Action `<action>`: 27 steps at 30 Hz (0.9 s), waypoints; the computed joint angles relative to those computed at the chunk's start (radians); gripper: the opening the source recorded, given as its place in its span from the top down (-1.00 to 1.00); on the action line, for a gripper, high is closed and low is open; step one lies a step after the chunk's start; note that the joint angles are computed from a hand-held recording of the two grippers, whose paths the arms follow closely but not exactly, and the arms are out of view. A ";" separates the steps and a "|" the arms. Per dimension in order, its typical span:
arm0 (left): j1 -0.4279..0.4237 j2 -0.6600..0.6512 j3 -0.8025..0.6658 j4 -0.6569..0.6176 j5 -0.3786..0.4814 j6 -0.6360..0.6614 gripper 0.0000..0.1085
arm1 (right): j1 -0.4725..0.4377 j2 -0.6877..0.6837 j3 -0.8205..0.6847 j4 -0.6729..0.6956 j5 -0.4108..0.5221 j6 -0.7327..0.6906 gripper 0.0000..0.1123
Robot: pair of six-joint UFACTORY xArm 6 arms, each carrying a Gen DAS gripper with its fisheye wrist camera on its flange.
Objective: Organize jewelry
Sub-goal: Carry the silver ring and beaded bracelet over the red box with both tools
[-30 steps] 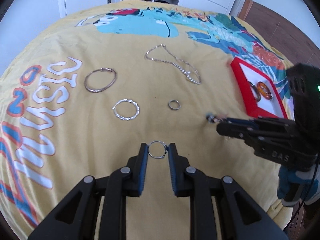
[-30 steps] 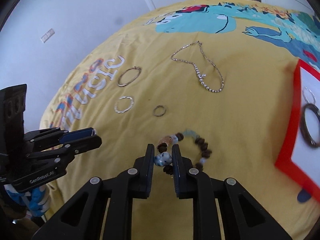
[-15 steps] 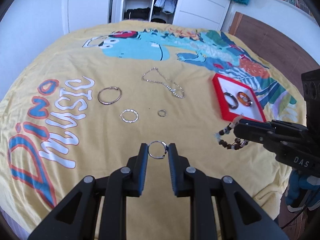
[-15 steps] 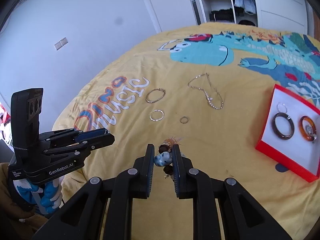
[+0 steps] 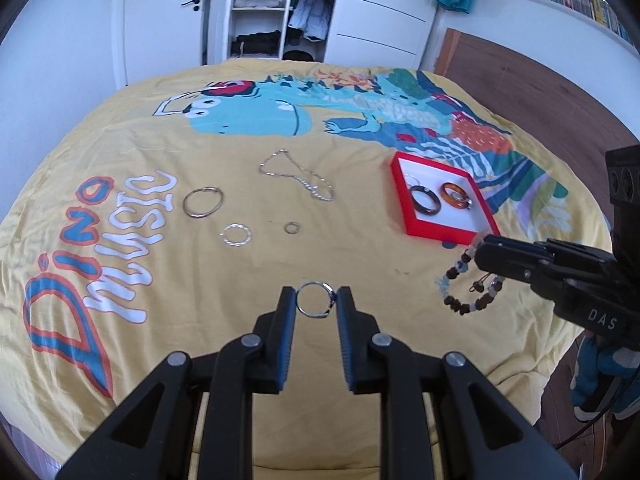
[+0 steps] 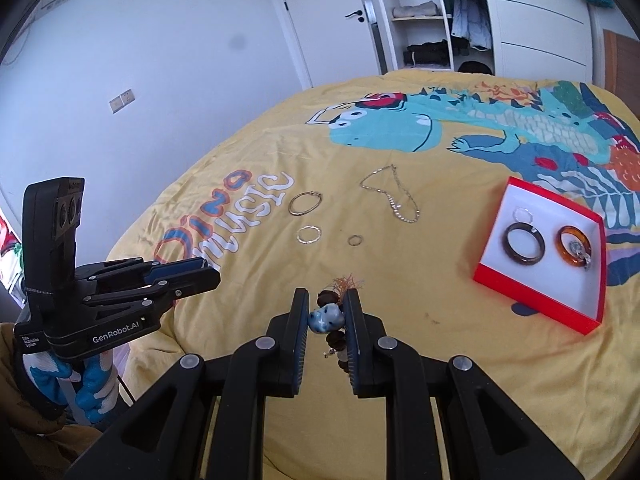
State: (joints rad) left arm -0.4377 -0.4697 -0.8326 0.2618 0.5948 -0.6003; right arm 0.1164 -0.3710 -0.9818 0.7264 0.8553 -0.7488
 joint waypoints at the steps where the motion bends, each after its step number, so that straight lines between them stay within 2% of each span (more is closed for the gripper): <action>1: -0.008 0.012 -0.011 0.003 0.001 0.000 0.65 | -0.014 0.001 -0.001 0.004 0.002 -0.005 0.70; 7: -0.056 0.155 -0.139 -0.013 -0.002 0.041 0.65 | -0.102 0.053 -0.059 0.021 0.004 -0.034 0.69; 11: -0.083 0.310 -0.289 -0.051 -0.011 0.099 0.65 | -0.173 0.141 -0.151 0.020 -0.001 -0.050 0.70; 17: -0.111 0.594 -0.602 -0.119 0.004 0.198 0.65 | -0.257 0.318 -0.330 0.017 -0.014 -0.059 0.69; 27: -0.123 1.083 -1.200 -0.201 0.165 0.289 0.65 | -0.310 0.595 -0.552 0.005 -0.047 -0.026 0.69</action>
State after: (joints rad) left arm -0.5603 0.6134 -2.0327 0.0612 0.7600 -0.3108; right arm -0.1941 0.2242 -1.5336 0.7311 0.8084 -0.7750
